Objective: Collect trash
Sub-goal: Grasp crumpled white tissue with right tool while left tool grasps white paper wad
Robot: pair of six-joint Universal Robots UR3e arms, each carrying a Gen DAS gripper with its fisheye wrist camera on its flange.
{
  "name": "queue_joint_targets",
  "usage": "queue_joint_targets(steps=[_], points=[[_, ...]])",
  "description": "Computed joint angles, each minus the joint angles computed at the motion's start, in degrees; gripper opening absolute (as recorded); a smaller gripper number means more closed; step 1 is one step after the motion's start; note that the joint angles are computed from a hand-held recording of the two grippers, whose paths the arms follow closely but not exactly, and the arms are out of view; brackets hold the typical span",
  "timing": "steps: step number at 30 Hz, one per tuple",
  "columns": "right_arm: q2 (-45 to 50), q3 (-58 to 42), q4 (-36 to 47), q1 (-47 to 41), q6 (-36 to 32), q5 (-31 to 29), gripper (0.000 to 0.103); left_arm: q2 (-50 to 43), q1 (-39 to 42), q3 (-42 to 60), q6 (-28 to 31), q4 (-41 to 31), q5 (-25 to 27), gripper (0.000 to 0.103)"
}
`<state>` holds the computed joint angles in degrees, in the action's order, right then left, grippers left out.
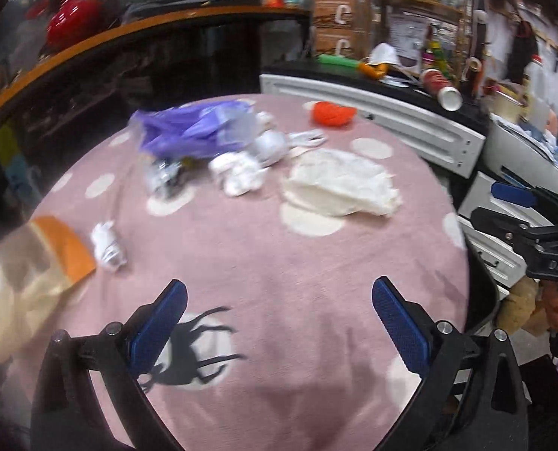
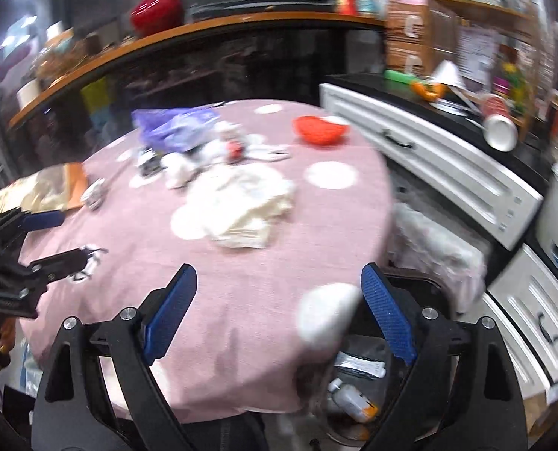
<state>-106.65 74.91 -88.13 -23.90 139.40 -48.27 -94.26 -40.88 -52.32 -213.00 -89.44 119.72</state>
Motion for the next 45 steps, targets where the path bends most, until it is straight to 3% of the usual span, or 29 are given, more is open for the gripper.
queue_joint_targets(steps=[8, 15, 20, 26, 27, 30, 36, 40, 45], points=[[10.62, -5.95, -10.17, 18.29, 8.39, -8.92, 0.088, 14.69, 8.48, -17.73, -0.92, 3.1, -2.43, 0.097], [24.74, -19.33, -13.12, 29.14, 11.66, -18.57, 0.087, 20.5, 16.65, -21.81, 3.78, 4.1, -4.97, 0.096], [33.03, -27.62, -13.33, 32.88, 12.03, -26.62, 0.068, 24.01, 24.96, -21.35, 9.55, 4.02, -10.06, 0.094], [36.76, -31.65, -12.37, 33.51, 11.82, -28.35, 0.035, 25.27, 36.57, -23.02, 14.85, 2.98, -18.99, 0.088], [36.47, -31.12, -12.62, 33.5, 11.5, -28.13, 0.024, 24.65, 37.55, -22.85, 15.28, 2.9, -20.08, 0.088], [35.08, -28.3, -14.76, 33.74, 11.39, -28.36, 0.018, 21.8, 38.35, -22.61, 15.18, 3.8, -19.35, 0.087], [31.32, -23.23, -17.55, 32.52, 11.59, -27.01, 0.01, 17.13, 39.34, -21.16, 13.88, 4.53, -18.98, 0.068], [29.06, -20.99, -17.88, 30.54, 11.33, -24.62, 0.009, 16.64, 39.46, -21.79, 12.44, 4.2, -18.33, 0.038], [26.17, -18.29, -18.01, 27.32, 11.8, -20.83, 0.008, 19.49, 38.36, -23.9, 11.15, 5.75, -17.88, 0.034]])
